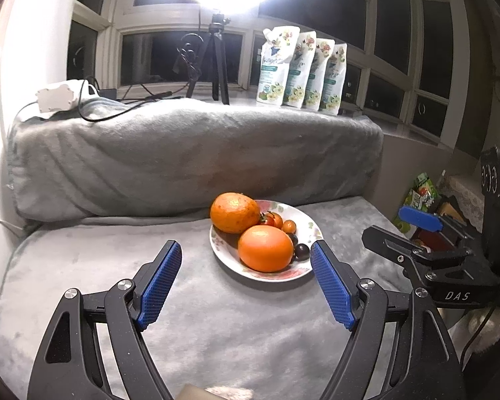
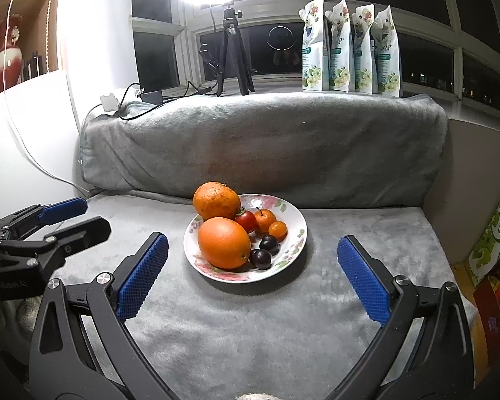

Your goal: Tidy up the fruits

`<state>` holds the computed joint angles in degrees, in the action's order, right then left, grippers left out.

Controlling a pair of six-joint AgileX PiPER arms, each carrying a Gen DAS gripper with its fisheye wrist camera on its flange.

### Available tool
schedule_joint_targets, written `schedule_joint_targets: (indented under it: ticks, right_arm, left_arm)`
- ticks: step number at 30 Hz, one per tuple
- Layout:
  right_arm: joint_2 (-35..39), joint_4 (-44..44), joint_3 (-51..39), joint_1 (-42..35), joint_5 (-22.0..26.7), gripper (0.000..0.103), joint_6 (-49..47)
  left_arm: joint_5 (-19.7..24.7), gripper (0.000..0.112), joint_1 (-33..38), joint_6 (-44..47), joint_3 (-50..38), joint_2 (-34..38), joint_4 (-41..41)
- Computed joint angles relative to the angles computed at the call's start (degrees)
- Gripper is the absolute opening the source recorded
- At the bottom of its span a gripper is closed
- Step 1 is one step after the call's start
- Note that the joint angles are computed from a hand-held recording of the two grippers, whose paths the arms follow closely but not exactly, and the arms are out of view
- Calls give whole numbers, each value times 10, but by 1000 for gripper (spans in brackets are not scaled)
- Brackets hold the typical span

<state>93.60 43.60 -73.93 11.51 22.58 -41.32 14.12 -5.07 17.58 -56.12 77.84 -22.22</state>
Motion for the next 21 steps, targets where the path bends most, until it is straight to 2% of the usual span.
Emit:
schedule_joint_targets:
  ticks: [5,21]
  right_arm:
    - [-1,1,0,-2,0,103,1]
    - [8,-16,-6,0,5,103,18]
  left_arm:
    - [-6,83,-6,-73,2,-8,69]
    - [-5,83,-4,-67,7,-11,64]
